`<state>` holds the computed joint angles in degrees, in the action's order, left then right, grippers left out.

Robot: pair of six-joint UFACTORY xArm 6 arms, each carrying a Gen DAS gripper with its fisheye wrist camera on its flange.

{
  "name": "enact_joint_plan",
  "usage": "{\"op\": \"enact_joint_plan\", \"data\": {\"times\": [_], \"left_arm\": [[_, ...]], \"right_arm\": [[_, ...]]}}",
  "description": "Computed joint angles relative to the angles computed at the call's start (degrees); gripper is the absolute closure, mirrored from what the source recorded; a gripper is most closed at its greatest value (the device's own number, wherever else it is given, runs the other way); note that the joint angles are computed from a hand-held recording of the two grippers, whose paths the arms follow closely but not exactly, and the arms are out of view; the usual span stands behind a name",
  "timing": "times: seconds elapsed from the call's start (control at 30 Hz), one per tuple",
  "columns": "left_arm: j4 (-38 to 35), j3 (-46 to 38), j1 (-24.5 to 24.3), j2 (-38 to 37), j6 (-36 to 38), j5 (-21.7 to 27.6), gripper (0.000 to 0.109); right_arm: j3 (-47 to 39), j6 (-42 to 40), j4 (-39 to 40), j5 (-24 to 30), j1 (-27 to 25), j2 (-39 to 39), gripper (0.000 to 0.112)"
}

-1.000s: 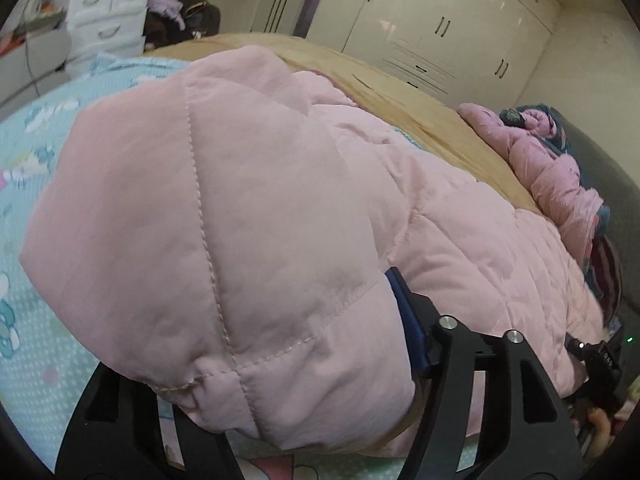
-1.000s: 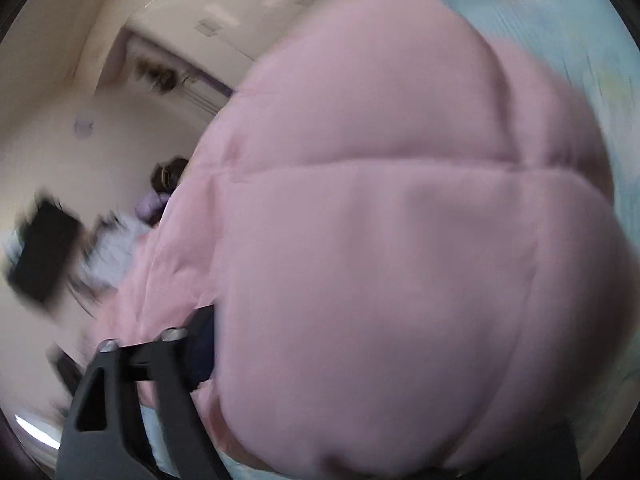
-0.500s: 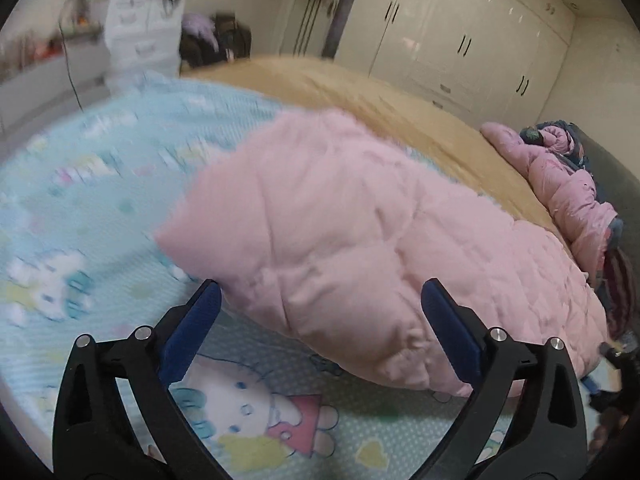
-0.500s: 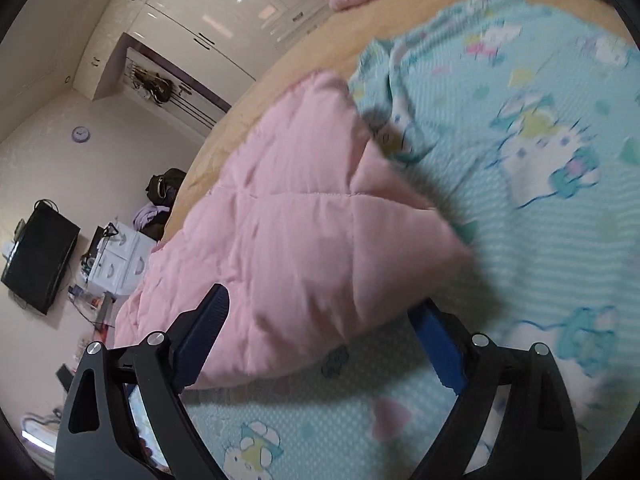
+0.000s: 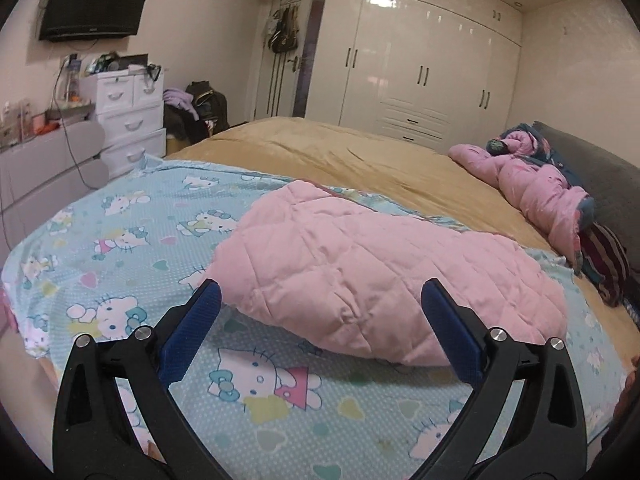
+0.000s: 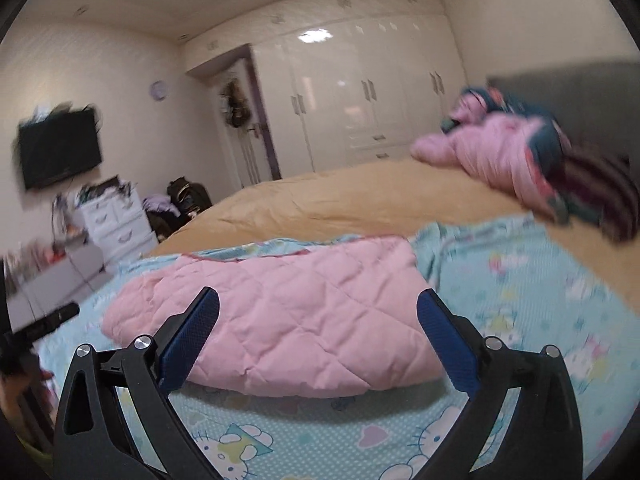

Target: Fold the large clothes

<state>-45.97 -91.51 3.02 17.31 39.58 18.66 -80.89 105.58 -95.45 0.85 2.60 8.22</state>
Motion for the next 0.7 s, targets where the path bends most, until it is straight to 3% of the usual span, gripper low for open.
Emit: {"op": "enact_joint_plan", "data": {"times": [0.1, 0.3, 0.4, 0.47, 0.7], "left_arm": [[-2.2, 3.5, -0.5, -2.6, 2.4, -0.7, 0.015], [-5.5, 9.7, -1.4, -7.0, 7.6, -0.3, 0.015], [-7.9, 12.4, -1.7, -8.9, 10.5, 0.2, 0.015], [-7.2, 13.4, -1.8, -9.5, 9.7, 0.7, 0.015], [-5.2, 14.3, -2.3, -9.9, 8.3, -0.2, 0.015]], "right_arm": [[1.9, -4.9, 2.7, 1.2, 1.2, -1.4, 0.014], [6.0, -7.3, 3.2, 4.7, 4.9, -2.9, 0.014], [8.7, -21.5, 17.2, 4.2, 6.0, -1.9, 0.014], [9.6, -26.3, 22.6, 2.4, 6.0, -1.2, 0.014], [8.9, -25.1, 21.6, 2.2, 6.6, -0.9, 0.014]]}}
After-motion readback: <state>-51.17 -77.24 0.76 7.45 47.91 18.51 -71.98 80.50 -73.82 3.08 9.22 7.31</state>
